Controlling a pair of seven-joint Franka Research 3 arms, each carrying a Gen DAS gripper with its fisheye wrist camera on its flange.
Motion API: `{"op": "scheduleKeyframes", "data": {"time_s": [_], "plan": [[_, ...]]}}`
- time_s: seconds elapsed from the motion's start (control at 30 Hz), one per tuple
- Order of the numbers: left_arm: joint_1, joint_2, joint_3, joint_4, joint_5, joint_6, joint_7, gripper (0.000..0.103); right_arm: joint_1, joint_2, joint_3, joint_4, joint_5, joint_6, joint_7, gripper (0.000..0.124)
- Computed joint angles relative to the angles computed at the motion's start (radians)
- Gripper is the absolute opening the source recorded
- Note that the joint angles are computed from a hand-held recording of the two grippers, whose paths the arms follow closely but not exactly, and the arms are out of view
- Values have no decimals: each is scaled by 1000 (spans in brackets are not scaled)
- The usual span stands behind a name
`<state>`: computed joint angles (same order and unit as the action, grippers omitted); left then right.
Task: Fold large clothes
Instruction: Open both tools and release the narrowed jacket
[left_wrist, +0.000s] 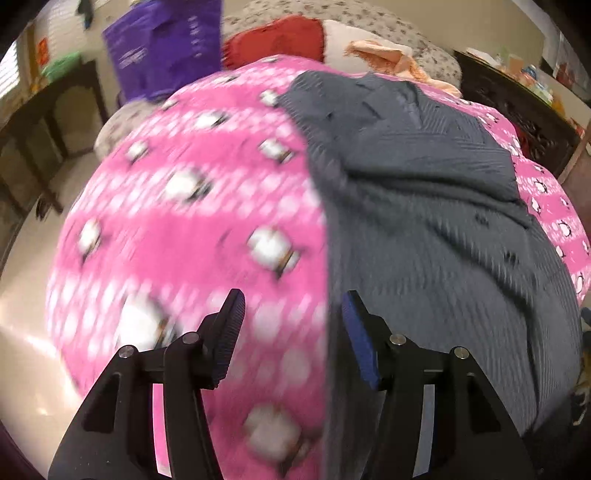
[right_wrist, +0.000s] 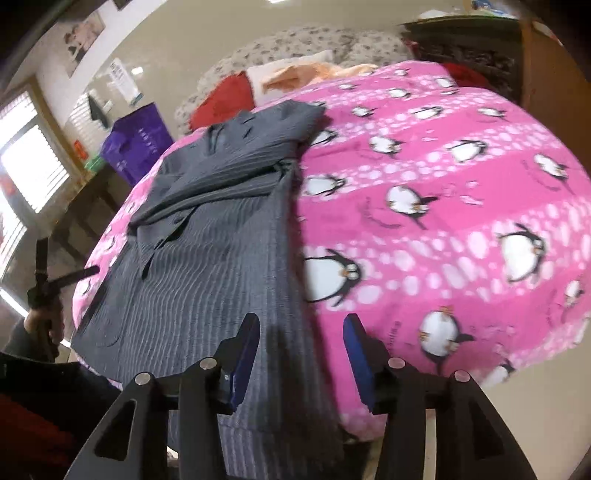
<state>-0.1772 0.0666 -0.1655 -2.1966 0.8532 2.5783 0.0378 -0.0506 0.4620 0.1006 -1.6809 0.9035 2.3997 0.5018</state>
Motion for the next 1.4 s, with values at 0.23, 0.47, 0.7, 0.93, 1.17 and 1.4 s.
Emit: {"op": "scheduleKeyframes", "data": {"time_s": [0.23,0.47,0.7,0.93,1.17,1.4], "plan": [[-20,-51,-32,-113,-23,61,-94,55,-2,106,2,118,-79,-109,75,45],[-30,-40,-44,-125,-158,207,125,55,-38,125,18,148,-93,-262,42,45],[-35,8,-14,-125,-222,337,260,57,-23,121,5,152,-115,-295,-6,45],[-26,-4,-34,-139,-370,366,425,41,-26,93,0,138,-130,-338,-102,41],[-31,46,-12,-85,-344,357,425,23,-13,61,7,82,-61,-230,-180,41],[-55,75,-6,-60,-340,371,485,45,0,55,32,38,30,-132,-263,41]]}}
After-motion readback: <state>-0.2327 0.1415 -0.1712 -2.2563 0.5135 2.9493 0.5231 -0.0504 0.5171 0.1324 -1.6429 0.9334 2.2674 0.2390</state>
